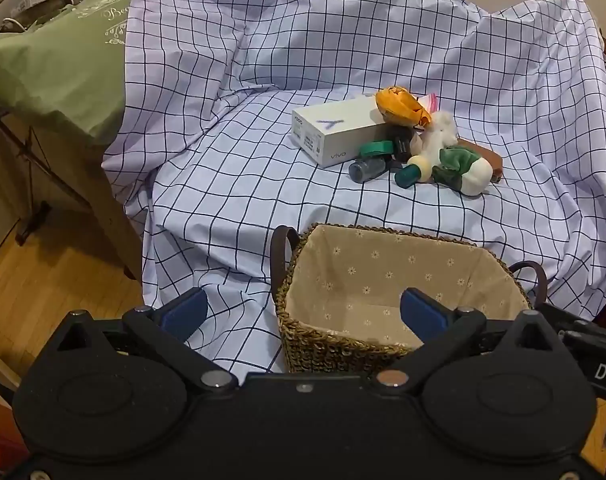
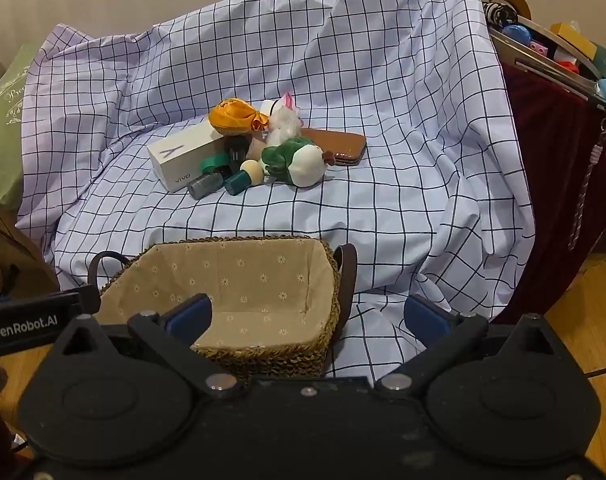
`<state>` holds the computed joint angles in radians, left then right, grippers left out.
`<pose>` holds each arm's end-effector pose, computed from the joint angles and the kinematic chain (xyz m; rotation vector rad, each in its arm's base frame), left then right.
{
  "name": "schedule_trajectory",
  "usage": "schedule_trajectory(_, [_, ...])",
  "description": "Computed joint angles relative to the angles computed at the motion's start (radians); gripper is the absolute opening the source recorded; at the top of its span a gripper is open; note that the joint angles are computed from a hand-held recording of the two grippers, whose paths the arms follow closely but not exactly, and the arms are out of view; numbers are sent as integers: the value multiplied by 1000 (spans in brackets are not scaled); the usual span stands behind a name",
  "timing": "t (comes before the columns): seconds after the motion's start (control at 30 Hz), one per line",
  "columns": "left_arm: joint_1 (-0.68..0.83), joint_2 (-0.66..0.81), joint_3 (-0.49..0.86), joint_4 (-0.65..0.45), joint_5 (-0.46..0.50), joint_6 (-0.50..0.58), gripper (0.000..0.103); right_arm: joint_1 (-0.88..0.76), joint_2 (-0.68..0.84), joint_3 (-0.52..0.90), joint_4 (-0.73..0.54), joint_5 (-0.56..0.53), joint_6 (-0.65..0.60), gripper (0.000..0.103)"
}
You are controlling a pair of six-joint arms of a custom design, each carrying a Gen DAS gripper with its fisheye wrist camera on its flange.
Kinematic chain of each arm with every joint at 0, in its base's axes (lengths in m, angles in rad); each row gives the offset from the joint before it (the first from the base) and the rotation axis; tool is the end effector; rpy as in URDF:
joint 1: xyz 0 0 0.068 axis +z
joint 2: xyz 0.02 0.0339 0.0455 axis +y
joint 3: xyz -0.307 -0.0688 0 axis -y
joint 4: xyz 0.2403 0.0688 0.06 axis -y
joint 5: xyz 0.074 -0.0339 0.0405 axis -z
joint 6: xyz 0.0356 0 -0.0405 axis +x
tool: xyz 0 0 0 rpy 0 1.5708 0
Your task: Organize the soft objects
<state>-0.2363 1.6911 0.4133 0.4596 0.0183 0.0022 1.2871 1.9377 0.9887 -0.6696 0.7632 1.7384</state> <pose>0.2513 -0.0612 0.1256 0.2933 2.3749 -0.1322 0.1115 0.2947 0.1401 0.5102 2.3248 -0.1122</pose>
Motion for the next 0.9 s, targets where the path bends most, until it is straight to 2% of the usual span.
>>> schedule_trajectory(0.9, [4, 21, 13, -32, 13, -20, 99, -2, 9, 9, 8, -17, -12, 103])
